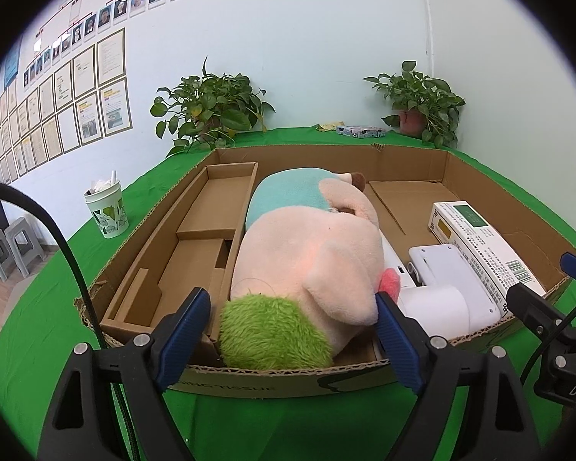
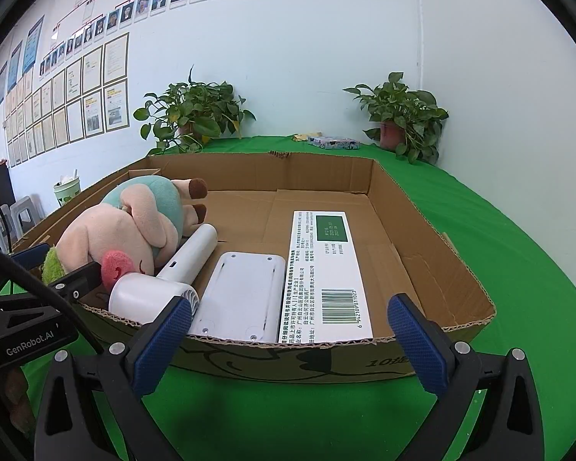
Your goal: Organize objects
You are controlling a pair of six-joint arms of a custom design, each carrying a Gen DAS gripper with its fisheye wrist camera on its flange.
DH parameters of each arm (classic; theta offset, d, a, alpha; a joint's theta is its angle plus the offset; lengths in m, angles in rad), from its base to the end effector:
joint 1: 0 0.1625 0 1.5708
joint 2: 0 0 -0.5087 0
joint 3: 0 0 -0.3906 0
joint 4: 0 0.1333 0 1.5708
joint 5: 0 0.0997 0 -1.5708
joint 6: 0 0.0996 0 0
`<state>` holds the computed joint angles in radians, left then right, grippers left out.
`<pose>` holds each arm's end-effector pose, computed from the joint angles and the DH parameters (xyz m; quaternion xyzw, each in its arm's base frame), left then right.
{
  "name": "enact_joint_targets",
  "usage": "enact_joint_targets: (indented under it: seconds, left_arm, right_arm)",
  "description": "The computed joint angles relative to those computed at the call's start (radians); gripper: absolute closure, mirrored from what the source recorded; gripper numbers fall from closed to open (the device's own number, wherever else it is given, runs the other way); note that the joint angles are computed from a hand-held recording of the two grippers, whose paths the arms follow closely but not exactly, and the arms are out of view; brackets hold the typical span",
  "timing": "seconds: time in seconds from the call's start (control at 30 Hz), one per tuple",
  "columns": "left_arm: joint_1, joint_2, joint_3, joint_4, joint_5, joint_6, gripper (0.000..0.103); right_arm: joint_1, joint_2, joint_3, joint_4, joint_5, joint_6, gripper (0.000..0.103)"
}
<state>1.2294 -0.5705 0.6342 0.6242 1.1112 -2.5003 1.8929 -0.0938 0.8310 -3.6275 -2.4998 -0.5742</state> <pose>-0.1085 -0.8355 0.2787 0.3296 0.8221 -0.3806 0.2658 0.3288 -0.8161 0.0293 0.0586 -0.7556 0.4991 0.4200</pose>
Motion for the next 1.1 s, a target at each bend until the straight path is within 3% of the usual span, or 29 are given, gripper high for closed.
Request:
enact_joint_targets:
  seconds: [1.1]
  left_arm:
    - [-0.002,-0.001,0.002,-0.003,-0.008,-0.009,0.014]
  right_arm:
    - [-0.002,0.000,-0.001,0.003,0.003,0.001,0.000]
